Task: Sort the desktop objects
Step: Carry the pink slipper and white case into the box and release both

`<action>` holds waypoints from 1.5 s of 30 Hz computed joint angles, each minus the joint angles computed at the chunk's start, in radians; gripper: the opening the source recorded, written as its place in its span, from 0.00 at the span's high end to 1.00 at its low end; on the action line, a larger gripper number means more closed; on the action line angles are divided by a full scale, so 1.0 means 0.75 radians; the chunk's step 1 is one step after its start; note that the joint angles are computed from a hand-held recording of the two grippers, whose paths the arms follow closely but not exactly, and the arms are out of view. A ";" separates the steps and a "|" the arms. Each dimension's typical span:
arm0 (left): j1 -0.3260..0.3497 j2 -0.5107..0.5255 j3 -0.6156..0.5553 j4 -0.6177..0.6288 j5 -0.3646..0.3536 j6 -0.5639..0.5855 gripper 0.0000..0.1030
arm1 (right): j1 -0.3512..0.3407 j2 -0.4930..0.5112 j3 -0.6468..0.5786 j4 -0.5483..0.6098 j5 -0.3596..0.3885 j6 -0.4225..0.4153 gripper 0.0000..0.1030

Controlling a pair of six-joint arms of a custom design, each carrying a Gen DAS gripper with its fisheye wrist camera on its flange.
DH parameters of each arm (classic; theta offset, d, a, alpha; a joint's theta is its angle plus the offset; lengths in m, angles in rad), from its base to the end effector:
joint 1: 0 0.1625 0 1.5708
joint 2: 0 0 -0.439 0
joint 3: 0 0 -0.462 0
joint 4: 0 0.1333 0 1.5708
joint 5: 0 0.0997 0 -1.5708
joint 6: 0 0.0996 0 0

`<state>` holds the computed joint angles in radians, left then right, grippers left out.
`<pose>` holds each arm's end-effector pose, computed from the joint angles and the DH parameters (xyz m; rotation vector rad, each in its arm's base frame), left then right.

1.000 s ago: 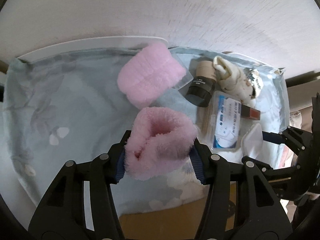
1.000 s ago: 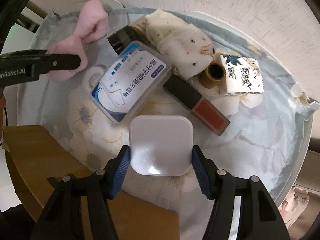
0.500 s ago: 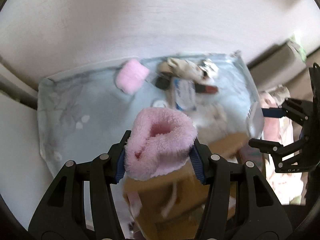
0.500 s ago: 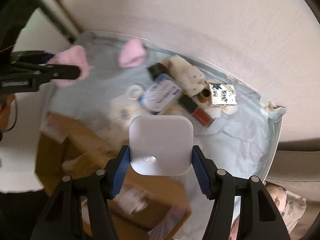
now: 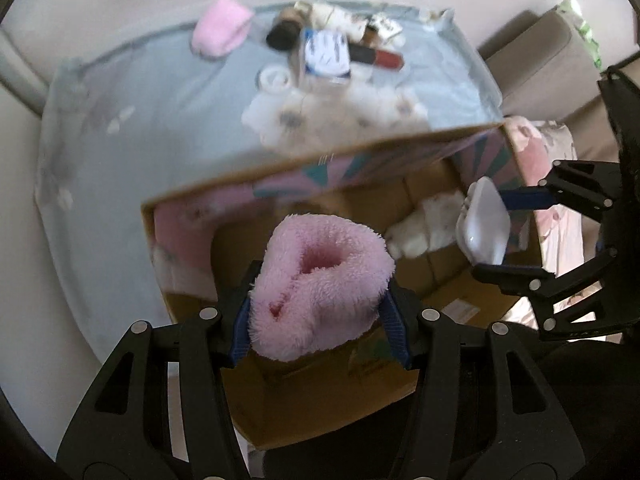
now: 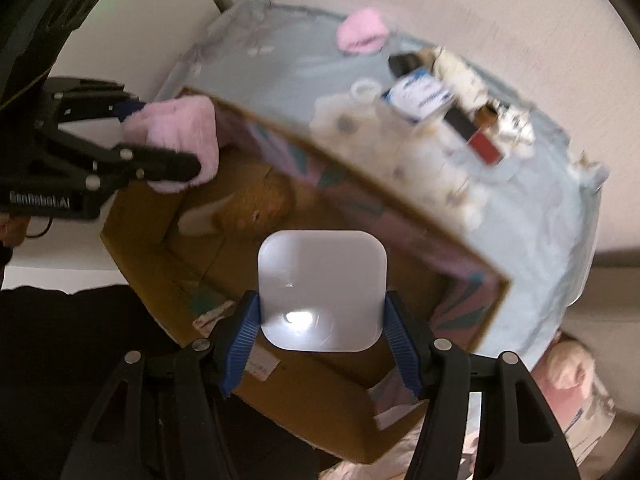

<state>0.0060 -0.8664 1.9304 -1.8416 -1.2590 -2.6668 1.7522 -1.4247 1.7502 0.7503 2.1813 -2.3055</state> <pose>-0.5099 -0.1669 -0.0445 -1.1585 2.1969 -0.8711 0.1566 -0.4315 0.3299 -1.0600 -2.4604 0.9992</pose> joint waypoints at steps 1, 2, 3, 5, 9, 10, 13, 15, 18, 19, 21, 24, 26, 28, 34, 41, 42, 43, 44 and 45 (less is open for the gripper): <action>0.001 0.011 -0.003 -0.009 -0.014 -0.005 0.51 | 0.001 0.008 0.001 -0.006 -0.002 0.007 0.44; 0.001 0.026 -0.004 -0.023 -0.028 -0.013 0.51 | 0.002 0.014 0.001 -0.007 -0.002 0.012 0.44; 0.002 0.034 -0.004 -0.034 -0.035 -0.018 0.51 | -0.001 0.020 0.003 -0.014 -0.002 0.018 0.44; 0.003 0.047 -0.001 -0.057 -0.052 -0.027 0.51 | 0.001 0.020 0.006 -0.021 -0.004 0.024 0.44; 0.001 0.052 0.006 -0.076 -0.067 -0.046 0.51 | 0.002 0.029 0.002 -0.010 0.020 0.039 0.44; 0.000 0.052 0.005 -0.073 -0.070 -0.053 0.51 | 0.006 0.030 -0.001 -0.002 0.025 0.047 0.44; 0.000 0.055 -0.002 -0.062 -0.075 -0.055 0.51 | 0.003 0.025 0.006 -0.004 0.024 0.050 0.44; 0.004 0.053 0.002 -0.073 -0.071 -0.052 0.51 | 0.003 0.024 0.007 -0.002 0.021 0.054 0.44; 0.007 0.045 0.021 -0.103 -0.060 -0.067 0.41 | 0.000 0.031 0.002 0.015 0.009 0.051 0.44; 0.011 0.044 0.022 -0.101 -0.068 -0.069 0.18 | -0.002 0.037 -0.003 0.022 0.003 0.043 0.44; 0.014 0.043 0.019 -0.092 -0.061 -0.062 0.00 | -0.012 0.057 -0.017 0.049 -0.028 0.018 0.40; 0.006 0.029 0.016 -0.075 -0.035 -0.066 0.00 | -0.006 0.058 -0.002 0.021 -0.021 0.003 0.10; 0.005 0.022 0.011 -0.057 -0.032 -0.061 0.00 | -0.008 0.037 0.024 -0.020 -0.031 0.009 0.10; 0.002 0.020 0.005 -0.043 -0.024 -0.058 0.00 | -0.008 0.023 0.042 -0.037 -0.026 0.030 0.10; 0.018 0.026 -0.020 -0.013 -0.026 -0.007 0.00 | 0.005 0.007 0.071 -0.046 0.017 0.113 0.10; 0.023 0.030 -0.055 0.053 -0.013 0.005 0.00 | 0.005 0.005 0.067 -0.042 0.018 0.146 0.10; 0.021 0.031 -0.065 0.075 -0.015 0.001 0.00 | 0.015 0.010 0.060 -0.036 0.035 0.149 0.10; 0.018 0.033 -0.080 0.109 -0.022 -0.003 0.00 | 0.020 0.010 0.057 -0.035 0.046 0.154 0.10; 0.017 0.032 -0.089 0.133 -0.029 -0.006 0.00 | 0.025 0.010 0.055 -0.036 0.059 0.169 0.10; 0.017 0.029 -0.092 0.150 -0.037 -0.011 0.00 | 0.035 0.009 0.054 -0.036 0.071 0.185 0.10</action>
